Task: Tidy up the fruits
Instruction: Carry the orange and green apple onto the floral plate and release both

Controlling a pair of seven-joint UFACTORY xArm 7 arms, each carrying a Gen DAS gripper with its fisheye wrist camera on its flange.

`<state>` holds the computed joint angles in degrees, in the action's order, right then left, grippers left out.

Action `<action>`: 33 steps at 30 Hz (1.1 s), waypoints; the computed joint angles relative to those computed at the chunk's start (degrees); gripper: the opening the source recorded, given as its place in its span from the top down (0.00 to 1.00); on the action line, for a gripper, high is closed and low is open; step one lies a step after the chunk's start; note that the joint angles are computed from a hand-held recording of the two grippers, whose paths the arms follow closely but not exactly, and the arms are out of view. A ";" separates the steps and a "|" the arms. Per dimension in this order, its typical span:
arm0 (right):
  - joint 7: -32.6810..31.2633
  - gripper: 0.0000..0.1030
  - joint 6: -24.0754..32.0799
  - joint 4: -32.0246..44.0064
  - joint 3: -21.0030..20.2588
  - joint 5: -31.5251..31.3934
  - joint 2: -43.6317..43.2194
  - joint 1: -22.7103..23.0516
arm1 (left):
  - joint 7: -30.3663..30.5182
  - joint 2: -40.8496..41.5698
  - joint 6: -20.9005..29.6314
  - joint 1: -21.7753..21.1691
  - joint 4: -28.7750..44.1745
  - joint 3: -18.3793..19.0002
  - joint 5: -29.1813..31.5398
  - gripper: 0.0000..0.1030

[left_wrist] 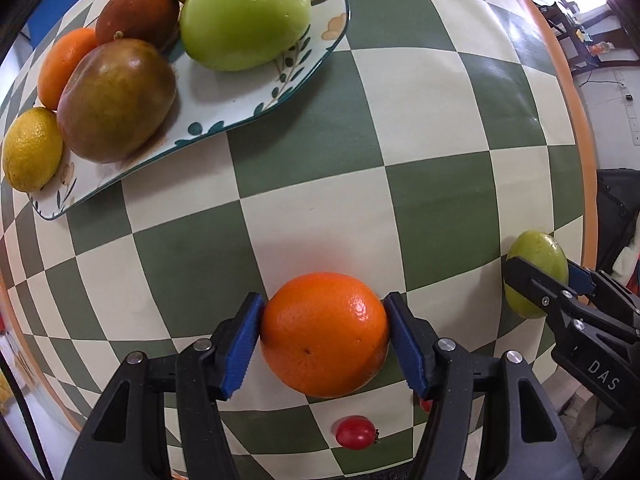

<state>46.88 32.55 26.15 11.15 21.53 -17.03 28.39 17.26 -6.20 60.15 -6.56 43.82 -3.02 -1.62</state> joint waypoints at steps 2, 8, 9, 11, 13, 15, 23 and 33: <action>-0.16 0.44 -0.34 -0.36 0.00 0.22 -0.22 0.21 | -0.34 -0.95 -0.30 -0.37 -1.48 -0.38 -0.20 0.41; -1.28 0.43 0.12 0.01 -0.45 1.14 0.31 0.37 | -0.30 -0.85 -1.68 -0.47 -2.20 -0.14 0.27 0.41; -1.20 0.43 0.23 0.16 -0.38 1.09 0.39 0.29 | -0.47 -0.95 -1.98 -0.61 -2.51 -0.32 0.20 0.41; -1.39 0.43 0.58 0.31 -0.46 1.21 0.44 0.18 | -3.12 -1.05 -2.99 -1.92 -3.42 -1.67 -0.17 0.41; -1.27 0.43 0.78 0.67 -0.15 0.80 0.80 0.09 | -3.73 -1.35 -3.15 -2.22 -3.72 -1.60 -0.47 0.42; -1.28 0.43 1.41 0.58 -0.03 0.28 0.31 -0.05 | -3.24 -2.64 -2.63 -1.98 -4.30 -0.93 -1.04 0.42; -4.74 0.44 -3.91 -0.37 -1.40 9.61 1.43 3.46 | -0.16 0.10 4.36 3.70 1.61 4.18 -7.41 0.42; -15.66 0.44 -7.30 8.06 -1.89 19.93 6.76 4.32 | -1.89 6.55 15.20 14.14 17.37 8.52 -18.82 0.42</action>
